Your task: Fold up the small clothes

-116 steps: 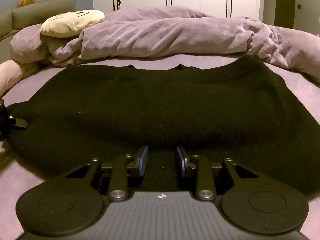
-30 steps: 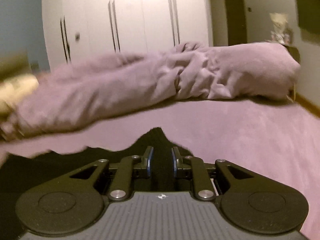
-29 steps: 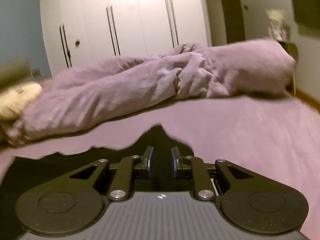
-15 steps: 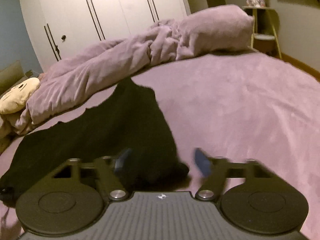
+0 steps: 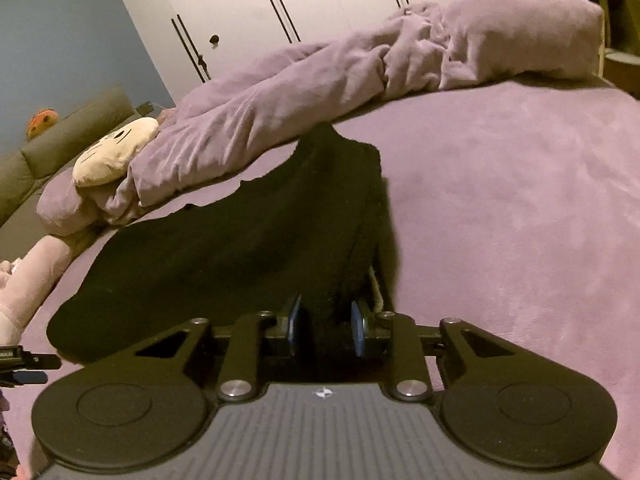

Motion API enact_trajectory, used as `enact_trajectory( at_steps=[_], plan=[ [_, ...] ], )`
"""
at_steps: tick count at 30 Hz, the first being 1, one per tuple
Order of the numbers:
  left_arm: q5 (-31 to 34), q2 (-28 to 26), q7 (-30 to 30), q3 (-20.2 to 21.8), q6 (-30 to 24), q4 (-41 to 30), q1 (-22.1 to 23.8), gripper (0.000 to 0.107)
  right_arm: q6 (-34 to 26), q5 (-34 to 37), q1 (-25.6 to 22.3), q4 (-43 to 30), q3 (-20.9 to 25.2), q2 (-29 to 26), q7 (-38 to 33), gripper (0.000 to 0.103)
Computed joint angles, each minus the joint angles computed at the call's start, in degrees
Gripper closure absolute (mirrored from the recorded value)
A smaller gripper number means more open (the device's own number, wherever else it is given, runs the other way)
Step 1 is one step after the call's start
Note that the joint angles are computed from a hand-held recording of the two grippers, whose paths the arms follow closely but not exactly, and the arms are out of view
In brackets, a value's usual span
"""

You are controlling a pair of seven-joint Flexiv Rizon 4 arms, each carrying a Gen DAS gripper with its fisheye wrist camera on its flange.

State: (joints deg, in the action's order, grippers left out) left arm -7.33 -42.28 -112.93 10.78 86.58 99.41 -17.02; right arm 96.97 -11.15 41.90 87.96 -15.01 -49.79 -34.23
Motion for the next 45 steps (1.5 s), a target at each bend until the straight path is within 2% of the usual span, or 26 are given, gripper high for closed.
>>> enact_trajectory(
  at_steps=[1,2,4,7,9,11,15,17,18,20,21,22,23,25,26,27,28,29,30,31,34,36,39,45],
  plan=[
    [0.0,-0.2,0.1,-0.1,-0.2,-0.3,0.1,0.012,-1.0,-1.1,-1.7,-0.9,2.1,-0.3,-1.1,0.064],
    [-0.1,-0.3,0.1,-0.2,-0.5,-0.5,0.1,0.012,-1.5,-2.4,-4.7,-2.1,6.2,-0.9,-2.8,0.058],
    [0.0,-0.4,0.5,-0.7,-1.4,-0.9,0.6,0.012,-1.7,-3.6,-9.2,-4.1,12.6,-2.2,-5.2,0.053],
    [0.8,-0.7,0.0,1.1,-3.2,-1.8,-0.4,0.012,-3.8,-4.5,-15.8,-7.4,22.5,-3.9,-8.7,0.054],
    [1.9,-0.9,-0.8,2.8,-4.2,-2.4,-1.3,0.012,-5.9,-4.7,-16.6,-8.2,23.9,-3.8,-10.3,0.061],
    [3.2,-0.9,-1.8,4.2,-5.0,-2.7,-2.1,0.012,-8.2,-5.4,-14.9,-7.8,21.7,-3.0,-11.5,0.068],
    [5.1,-0.9,-3.7,5.2,-6.7,-3.1,-2.1,0.012,-13.5,-8.5,-7.0,-7.3,11.4,-1.3,-9.7,0.073],
    [5.7,-0.6,-4.5,5.1,-7.0,-3.1,-1.6,0.012,-16.8,-12.3,-3.4,-7.1,7.1,-0.5,-9.3,0.081],
    [6.1,-0.5,-5.0,5.2,-6.8,-3.0,-1.4,0.012,-17.7,-13.6,-2.9,-7.3,6.7,-0.2,-9.3,0.083],
    [6.8,-0.2,-5.8,5.6,-6.4,-2.8,-1.0,0.012,-13.8,-13.5,-3.5,-6.3,7.1,0.6,-7.5,0.090],
    [7.0,-0.2,-6.1,5.7,-6.3,-2.7,-0.6,0.012,-11.4,-13.2,-3.1,-5.1,6.1,1.1,-6.2,0.092],
    [6.9,-0.1,-6.2,5.4,-6.2,-2.5,0.2,0.012,-10.2,-13.4,-1.5,-3.9,3.2,1.4,-4.3,0.092],
    [6.5,0.0,-6.2,4.6,-5.9,-2.2,1.2,0.012,-11.6,-15.7,-0.7,-3.1,1.4,1.7,-1.7,0.092],
    [4.6,0.4,-5.7,1.3,-4.4,-0.8,4.8,0.012,-17.8,-12.3,-1.5,-3.8,3.2,1.2,-4.0,0.091],
    [3.1,0.6,-4.8,-1.5,-3.5,0.1,7.4,0.012,-17.0,-12.7,-1.5,-3.3,3.1,1.1,-2.5,0.091],
    [1.3,0.7,-3.7,-4.6,-2.5,1.1,10.2,0.012,-16.2,-15.6,-0.4,-2.5,1.2,1.2,1.1,0.089],
    [-0.7,0.8,-2.4,-8.0,-1.4,2.1,13.0,0.012,-17.3,-17.0,1.4,-2.5,-1.0,1.4,2.8,0.081],
    [-2.2,0.7,-1.9,-9.5,-0.5,2.7,14.3,0.012,-19.2,-18.5,3.6,-2.4,-3.7,1.6,5.5,0.061],
    [-3.2,0.4,-1.5,-10.0,0.3,3.0,14.8,0.012,-21.9,-20.2,6.4,-2.2,-7.1,1.8,9.0,0.054],
    [-3.8,0.2,-0.9,-9.9,0.6,2.9,14.7,0.012,-24.0,-22.7,10.0,-1.3,-11.6,1.9,13.5,0.050],
    [-4.7,-0.6,-0.1,-7.3,-0.6,1.2,12.4,0.012,-27.7,-26.7,16.6,1.3,-18.5,2.6,24.7,0.050],
    [-4.7,-1.3,0.6,-6.3,-1.8,-0.3,11.5,0.012,-26.9,-27.9,18.3,2.6,-19.6,3.2,30.3,0.048],
    [-4.5,-1.9,1.6,-5.7,-2.5,-1.5,11.0,0.012,-26.7,-29.6,18.5,3.1,-18.3,4.0,33.3,0.048],
    [-5.5,-2.3,4.4,-8.5,-1.7,-1.8,13.1,0.012,-27.0,-31.4,13.8,-1.7,-10.8,3.0,32.2,0.046]
  ],
)
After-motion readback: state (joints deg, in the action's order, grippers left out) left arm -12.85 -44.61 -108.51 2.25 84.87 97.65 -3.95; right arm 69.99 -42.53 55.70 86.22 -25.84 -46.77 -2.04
